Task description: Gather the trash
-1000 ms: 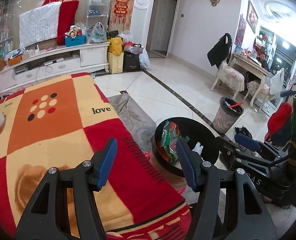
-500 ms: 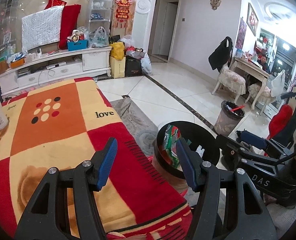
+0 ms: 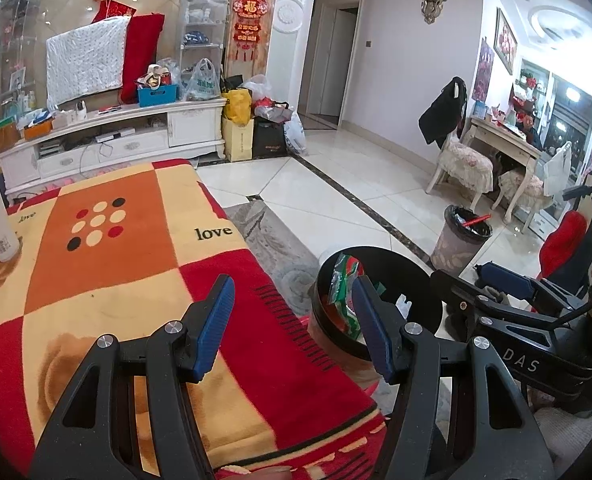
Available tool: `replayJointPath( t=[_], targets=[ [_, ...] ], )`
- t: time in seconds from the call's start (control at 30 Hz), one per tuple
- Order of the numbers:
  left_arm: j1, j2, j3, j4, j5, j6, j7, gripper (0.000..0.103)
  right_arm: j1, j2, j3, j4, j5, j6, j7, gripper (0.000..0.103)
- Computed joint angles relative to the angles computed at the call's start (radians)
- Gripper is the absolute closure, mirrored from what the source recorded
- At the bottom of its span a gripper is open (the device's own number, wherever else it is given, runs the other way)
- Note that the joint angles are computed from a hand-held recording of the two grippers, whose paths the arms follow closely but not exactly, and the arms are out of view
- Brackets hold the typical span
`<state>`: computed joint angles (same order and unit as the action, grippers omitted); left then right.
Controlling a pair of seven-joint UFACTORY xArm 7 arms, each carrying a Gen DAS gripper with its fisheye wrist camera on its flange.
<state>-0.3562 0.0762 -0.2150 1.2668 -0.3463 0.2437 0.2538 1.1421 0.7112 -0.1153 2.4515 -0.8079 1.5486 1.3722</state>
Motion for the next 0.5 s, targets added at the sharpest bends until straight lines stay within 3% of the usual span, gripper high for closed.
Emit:
replayJointPath(
  t=[0.5],
  targets=[
    [-0.001,-0.005,0.007,-0.004,0.031,0.001,-0.038,0.043,0.003,0.008,-0.007,0.019,0.01,0.009,-0.007,0.025]
  ],
)
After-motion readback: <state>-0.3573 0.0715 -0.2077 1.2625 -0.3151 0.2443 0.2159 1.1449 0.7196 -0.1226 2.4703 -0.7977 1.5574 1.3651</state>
